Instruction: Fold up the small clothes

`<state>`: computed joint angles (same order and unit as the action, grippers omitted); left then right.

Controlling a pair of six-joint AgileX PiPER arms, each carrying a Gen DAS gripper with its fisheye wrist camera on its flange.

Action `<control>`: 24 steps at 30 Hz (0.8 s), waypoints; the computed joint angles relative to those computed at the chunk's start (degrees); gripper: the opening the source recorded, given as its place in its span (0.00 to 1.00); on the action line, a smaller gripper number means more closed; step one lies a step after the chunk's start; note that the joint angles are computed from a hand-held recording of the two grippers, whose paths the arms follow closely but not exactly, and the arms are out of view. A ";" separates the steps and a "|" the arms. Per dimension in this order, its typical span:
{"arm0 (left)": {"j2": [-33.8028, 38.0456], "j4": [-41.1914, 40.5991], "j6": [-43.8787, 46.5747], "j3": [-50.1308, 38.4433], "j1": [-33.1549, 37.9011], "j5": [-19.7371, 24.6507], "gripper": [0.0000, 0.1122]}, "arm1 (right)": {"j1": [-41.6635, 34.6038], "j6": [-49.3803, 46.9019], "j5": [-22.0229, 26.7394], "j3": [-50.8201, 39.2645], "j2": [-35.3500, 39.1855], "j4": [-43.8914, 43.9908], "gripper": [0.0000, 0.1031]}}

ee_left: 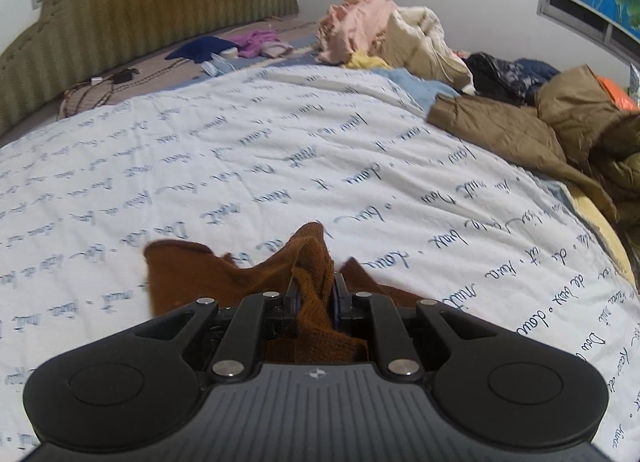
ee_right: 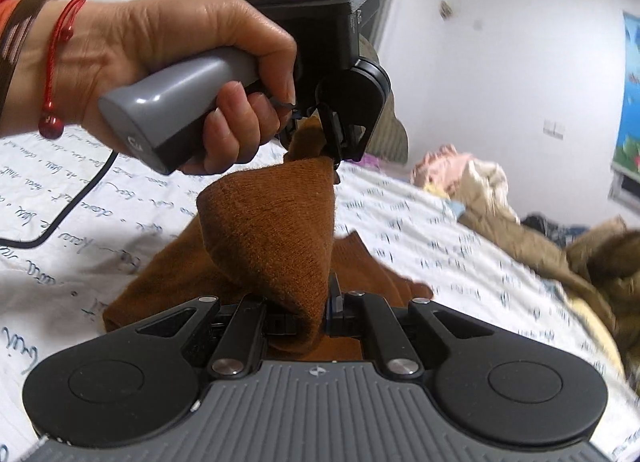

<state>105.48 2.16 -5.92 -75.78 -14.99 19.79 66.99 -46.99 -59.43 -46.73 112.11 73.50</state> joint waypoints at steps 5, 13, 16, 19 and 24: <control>4.34 8.05 -8.52 -3.93 -3.26 1.74 0.12 | -3.25 9.29 4.20 4.40 -2.48 -4.05 0.11; 9.02 11.18 -13.03 -8.01 -5.09 3.76 0.16 | -9.17 21.80 12.03 8.24 -5.20 -13.09 0.13; 9.53 9.25 -11.74 -8.98 -4.73 4.39 0.21 | -10.12 25.56 13.12 9.31 -5.56 -15.57 0.14; 9.33 9.16 -12.60 -9.31 -4.32 4.58 0.34 | -11.85 29.17 14.41 9.84 -5.80 -18.73 0.16; 7.42 24.10 -25.97 -6.77 -5.44 2.49 0.62 | -12.97 33.02 14.96 10.50 -5.86 -21.55 0.17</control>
